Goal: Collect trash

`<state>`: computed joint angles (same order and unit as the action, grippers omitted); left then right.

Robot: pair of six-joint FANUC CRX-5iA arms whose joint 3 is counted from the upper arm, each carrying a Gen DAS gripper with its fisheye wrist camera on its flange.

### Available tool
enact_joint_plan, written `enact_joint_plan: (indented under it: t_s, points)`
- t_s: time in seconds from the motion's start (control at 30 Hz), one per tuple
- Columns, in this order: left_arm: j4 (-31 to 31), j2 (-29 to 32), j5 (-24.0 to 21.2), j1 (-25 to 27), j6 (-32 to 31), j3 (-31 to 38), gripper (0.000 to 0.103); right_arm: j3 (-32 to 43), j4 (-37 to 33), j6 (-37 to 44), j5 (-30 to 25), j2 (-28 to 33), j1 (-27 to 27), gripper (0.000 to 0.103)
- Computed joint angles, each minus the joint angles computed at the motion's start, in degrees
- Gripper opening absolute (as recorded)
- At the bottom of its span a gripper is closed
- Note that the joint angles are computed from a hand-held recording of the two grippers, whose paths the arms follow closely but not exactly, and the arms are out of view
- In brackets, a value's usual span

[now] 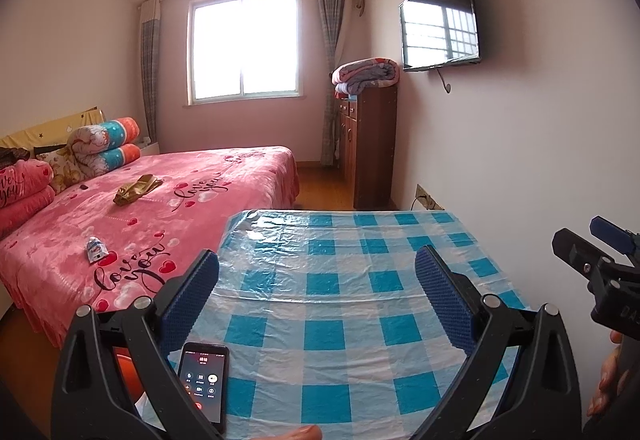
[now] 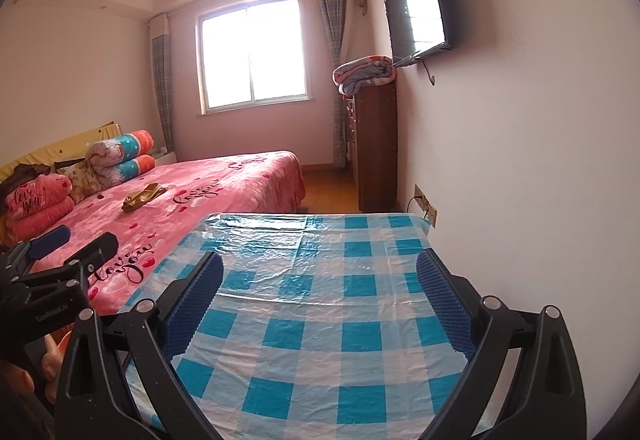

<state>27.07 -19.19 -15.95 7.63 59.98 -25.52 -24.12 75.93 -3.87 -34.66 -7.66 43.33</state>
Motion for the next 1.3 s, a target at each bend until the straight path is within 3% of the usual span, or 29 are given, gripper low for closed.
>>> enact_joint_plan:
  t_s: [0.3,1.3]
  points:
    - [10.6,0.5,-0.3,-1.2,-10.5,-2.5,0.099,-0.1,0.2,-0.8,-0.7,0.1,-0.6,0.096]
    - [6.5,0.4,-0.2,-2.2,-8.5,-1.8,0.099,-0.3,-1.0,-0.5,-0.3,1.1,-1.1,0.096]
